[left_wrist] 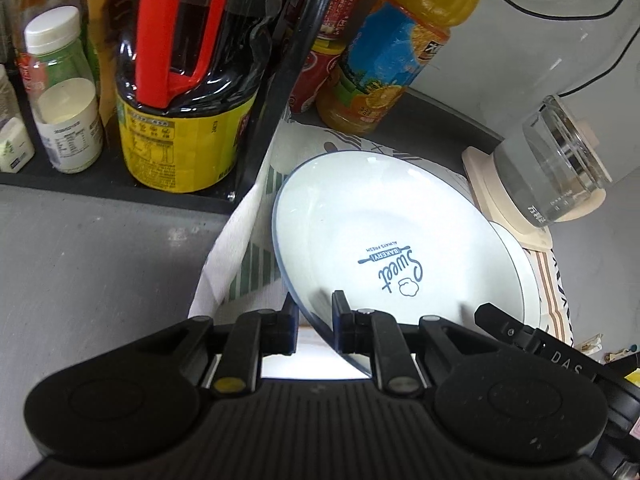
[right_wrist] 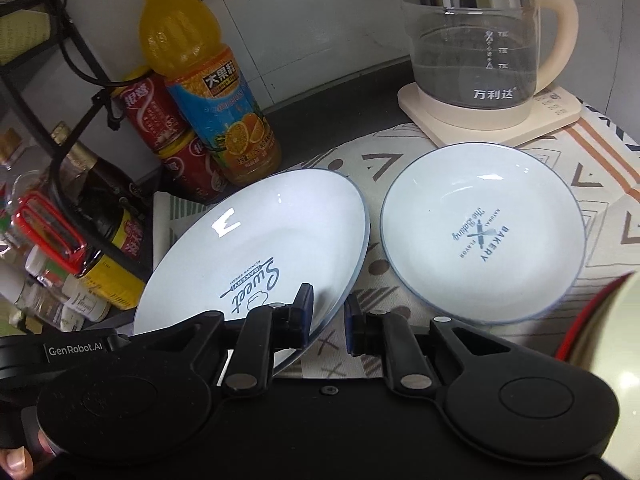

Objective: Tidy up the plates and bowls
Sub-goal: 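Lift the 'Sweet' plate and carry it over the flower-motif plate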

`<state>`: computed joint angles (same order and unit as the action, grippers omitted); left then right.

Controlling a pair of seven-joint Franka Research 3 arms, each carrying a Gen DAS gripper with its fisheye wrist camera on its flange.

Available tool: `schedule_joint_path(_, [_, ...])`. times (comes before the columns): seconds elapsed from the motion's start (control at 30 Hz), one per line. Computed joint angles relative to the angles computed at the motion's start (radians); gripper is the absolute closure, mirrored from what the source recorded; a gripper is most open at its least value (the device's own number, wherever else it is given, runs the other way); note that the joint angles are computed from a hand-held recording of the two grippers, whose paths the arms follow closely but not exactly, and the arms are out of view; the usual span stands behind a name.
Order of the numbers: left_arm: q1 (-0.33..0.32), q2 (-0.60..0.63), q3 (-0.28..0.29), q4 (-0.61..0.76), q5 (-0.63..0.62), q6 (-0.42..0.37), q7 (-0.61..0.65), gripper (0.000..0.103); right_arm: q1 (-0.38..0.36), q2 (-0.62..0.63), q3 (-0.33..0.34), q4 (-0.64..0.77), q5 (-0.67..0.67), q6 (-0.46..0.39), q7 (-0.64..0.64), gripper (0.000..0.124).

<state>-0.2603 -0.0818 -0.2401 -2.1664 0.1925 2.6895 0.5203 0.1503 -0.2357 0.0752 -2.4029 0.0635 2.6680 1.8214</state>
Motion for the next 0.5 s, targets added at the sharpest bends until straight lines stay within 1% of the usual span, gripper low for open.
schedule_joint_path(0.2, [-0.012, -0.072, -0.022, -0.053, 0.033, -0.020, -0.075, 0.088, 0.008, -0.093, -0.003, -0.068, 0.026, 0.006, -0.029, 0.108])
schedule_joint_path(0.3, [-0.019, -0.116, -0.038, -0.087, 0.053, -0.033, -0.133, 0.088, 0.015, -0.146, -0.012, -0.101, 0.060, -0.008, -0.062, 0.107])
schedule_joint_path(0.5, [-0.036, -0.210, -0.069, -0.143, 0.082, -0.093, -0.232, 0.088, 0.027, -0.252, -0.014, -0.162, 0.115, -0.043, -0.121, 0.107])
